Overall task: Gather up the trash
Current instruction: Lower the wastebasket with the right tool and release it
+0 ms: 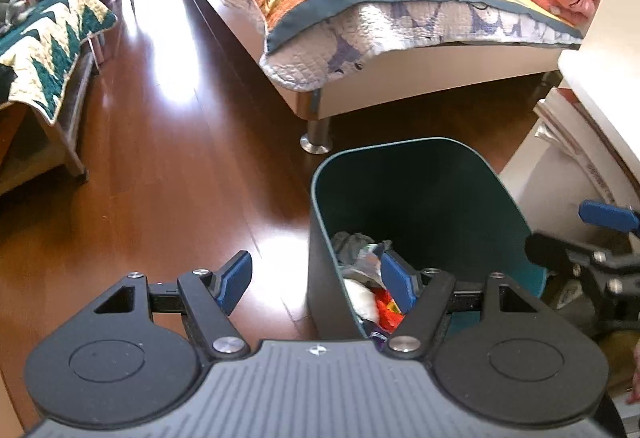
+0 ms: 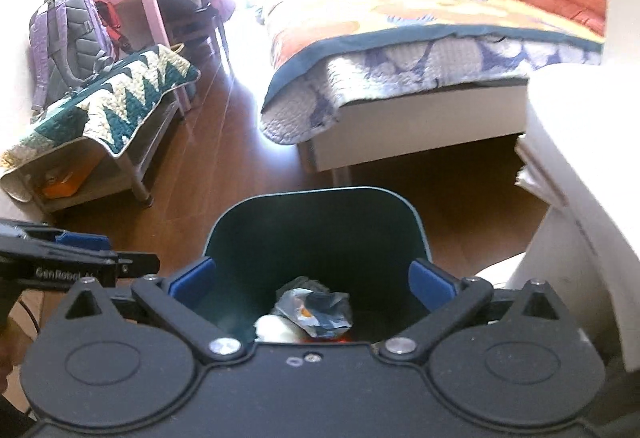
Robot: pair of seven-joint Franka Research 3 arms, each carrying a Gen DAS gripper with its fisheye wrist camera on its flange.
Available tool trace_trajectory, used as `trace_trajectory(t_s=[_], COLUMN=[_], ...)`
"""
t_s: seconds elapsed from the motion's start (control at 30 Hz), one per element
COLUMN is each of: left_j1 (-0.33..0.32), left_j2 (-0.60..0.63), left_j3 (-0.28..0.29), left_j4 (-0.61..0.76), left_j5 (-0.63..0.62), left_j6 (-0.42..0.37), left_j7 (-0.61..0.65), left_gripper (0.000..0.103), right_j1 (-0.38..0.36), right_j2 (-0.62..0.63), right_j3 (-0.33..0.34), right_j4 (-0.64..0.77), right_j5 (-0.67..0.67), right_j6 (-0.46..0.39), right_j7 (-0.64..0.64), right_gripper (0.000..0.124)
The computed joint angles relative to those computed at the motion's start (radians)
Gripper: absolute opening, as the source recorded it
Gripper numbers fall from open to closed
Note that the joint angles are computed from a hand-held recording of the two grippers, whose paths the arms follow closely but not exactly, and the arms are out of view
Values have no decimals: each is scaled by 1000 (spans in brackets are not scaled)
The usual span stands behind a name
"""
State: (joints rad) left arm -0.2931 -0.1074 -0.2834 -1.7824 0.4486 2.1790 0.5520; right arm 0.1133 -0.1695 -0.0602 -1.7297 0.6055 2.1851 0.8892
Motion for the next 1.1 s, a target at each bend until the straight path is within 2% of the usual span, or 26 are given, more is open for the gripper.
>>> trace_trajectory(t_s=[0.1,0.23,0.4,1.1], left_j1=[-3,-7,-14,-38], left_j2=[-6,-8,-3,3], left_j3=[0,-6,-11,-24], left_j4=[-10,-14,-10,2], left_j5=[-10,-2,2,54], left_j6=[16,18,15,40], left_j7=[2,6,1,-28], left_gripper=[70,70,70,70], right_j1=[-3,-2,-1,12], right_j2=[-54,-95,-105,-115], right_j3=[2,-6,-10,-18], right_j4=[-72,-122,-133,-132], right_j5=[-11,-28,-36,-12], right_j6=[44,58,67,95], right_j7=[8,3,34,22], right_gripper=[103,103,103,103])
